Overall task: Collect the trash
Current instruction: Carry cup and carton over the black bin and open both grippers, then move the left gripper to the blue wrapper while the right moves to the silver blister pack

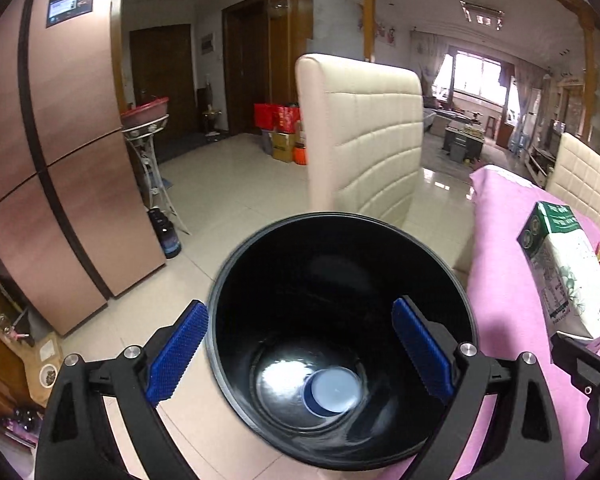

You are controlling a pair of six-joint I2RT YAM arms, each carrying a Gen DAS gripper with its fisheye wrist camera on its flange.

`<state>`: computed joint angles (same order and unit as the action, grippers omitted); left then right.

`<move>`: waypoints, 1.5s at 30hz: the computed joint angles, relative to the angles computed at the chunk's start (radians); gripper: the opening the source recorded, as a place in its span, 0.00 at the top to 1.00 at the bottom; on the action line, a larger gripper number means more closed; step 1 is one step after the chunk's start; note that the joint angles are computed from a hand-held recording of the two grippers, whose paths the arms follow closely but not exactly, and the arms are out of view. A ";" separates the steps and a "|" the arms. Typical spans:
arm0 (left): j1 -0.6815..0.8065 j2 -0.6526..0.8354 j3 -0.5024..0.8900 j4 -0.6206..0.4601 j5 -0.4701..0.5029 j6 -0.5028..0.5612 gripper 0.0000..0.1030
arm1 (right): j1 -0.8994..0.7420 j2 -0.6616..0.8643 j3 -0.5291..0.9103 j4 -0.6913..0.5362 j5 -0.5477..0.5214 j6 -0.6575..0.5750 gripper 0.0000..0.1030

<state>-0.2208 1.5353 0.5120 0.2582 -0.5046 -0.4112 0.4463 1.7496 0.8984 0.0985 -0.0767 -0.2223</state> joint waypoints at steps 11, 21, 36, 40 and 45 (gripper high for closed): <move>0.069 -0.061 -0.048 -0.008 0.014 0.020 0.12 | 0.066 0.130 0.142 -0.062 -0.103 0.019 0.25; -0.010 -0.042 -0.044 0.005 0.006 0.019 0.12 | 0.004 0.083 0.073 -0.021 -0.049 0.028 0.23; -0.297 0.284 0.293 -0.013 0.164 0.011 0.12 | -0.380 -0.030 -0.076 0.011 -0.004 -0.038 0.24; -0.360 0.402 0.458 -0.095 0.200 0.031 0.12 | -0.535 -0.026 -0.089 0.030 -0.032 -0.067 0.24; -0.431 0.546 0.666 -0.204 0.214 0.099 0.12 | -0.664 0.035 -0.051 0.032 -0.042 -0.092 0.24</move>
